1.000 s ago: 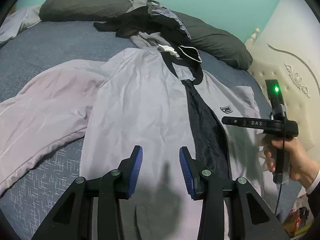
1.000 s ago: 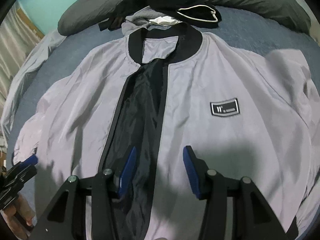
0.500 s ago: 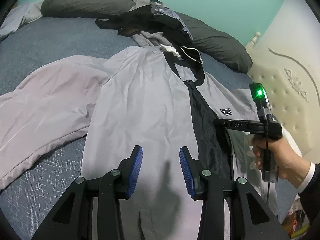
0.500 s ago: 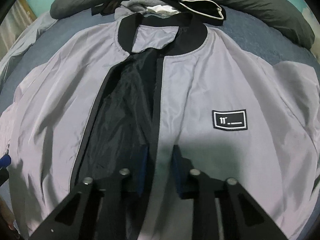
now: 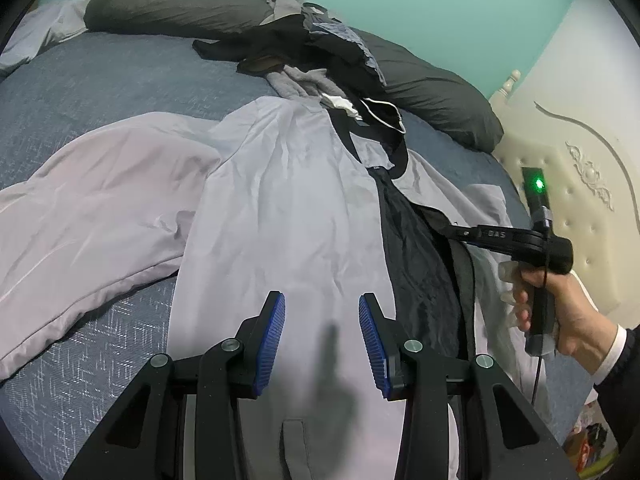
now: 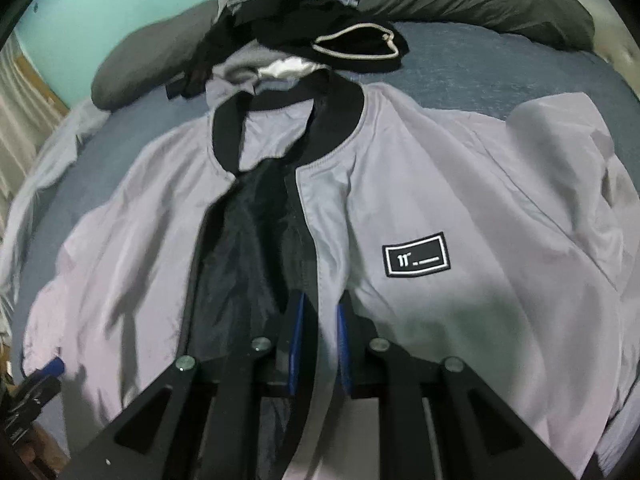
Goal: Fold clothes
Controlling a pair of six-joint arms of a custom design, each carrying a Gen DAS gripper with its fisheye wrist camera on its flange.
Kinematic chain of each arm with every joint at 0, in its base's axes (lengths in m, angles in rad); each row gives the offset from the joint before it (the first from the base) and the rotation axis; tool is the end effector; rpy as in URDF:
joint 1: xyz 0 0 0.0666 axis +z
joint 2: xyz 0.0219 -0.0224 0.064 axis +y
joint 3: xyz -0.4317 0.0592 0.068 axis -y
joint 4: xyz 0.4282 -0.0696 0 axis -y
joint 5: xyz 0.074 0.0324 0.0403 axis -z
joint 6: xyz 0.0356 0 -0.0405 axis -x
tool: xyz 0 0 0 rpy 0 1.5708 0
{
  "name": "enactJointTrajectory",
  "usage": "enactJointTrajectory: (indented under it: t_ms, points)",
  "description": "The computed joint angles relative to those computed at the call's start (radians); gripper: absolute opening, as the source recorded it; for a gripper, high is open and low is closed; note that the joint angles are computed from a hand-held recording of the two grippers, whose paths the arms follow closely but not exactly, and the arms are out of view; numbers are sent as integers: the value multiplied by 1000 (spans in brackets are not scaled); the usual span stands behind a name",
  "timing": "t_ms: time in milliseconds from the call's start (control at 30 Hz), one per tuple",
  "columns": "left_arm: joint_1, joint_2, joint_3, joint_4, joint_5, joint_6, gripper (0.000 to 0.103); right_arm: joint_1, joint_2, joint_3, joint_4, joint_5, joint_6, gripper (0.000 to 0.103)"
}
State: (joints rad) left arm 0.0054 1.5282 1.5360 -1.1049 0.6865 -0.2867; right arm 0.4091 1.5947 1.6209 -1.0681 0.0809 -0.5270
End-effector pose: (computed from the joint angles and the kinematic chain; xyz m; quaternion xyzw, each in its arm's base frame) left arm 0.5459 -0.0200 0.4777 0.2065 0.8953 -0.2915 0.2662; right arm 0.5365 0.2290 0.4771 0.0674 0.9621 0.0830 0.2507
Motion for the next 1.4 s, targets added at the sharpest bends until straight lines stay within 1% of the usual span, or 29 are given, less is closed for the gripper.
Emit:
enactJointTrajectory:
  t_ms: [67,133,300,400,500,600,633,700,767,867,1067,1167,1233,1400]
  points:
    - [0,0,-1,-1,1,-2,42,11,31,35,-38,39,18,21]
    - [1,2,0,-3,2,-2,42,25,59,69,-67,94,49,28]
    - [5,5,0,-2,5,3,42,48,138,154,-125,217,160,28]
    - [6,6,1,-6,9,3,42,49,179,201,-147,264,201,28]
    - [5,7,0,-10,12,-2,42,47,210,237,-148,281,236,28]
    - [2,9,-1,-15,12,-9,42,51,231,260,-141,266,279,28]
    - [1,10,-1,-16,13,-10,42,51,235,262,-138,256,288,22]
    - [2,12,0,-17,16,-7,42,47,239,261,-124,234,289,12]
    - [5,12,0,-17,20,-3,42,34,226,244,-96,211,253,4]
    - [8,11,1,-14,23,2,42,17,198,214,-46,186,210,3]
    - [11,15,5,-15,32,12,42,-13,107,135,104,102,91,3]
    - [10,14,5,-17,33,10,42,-18,77,116,174,78,48,3]
    - [9,14,6,-17,33,9,42,-18,83,131,182,69,53,3]
    - [13,16,8,-21,36,3,42,-7,142,199,129,42,46,3]
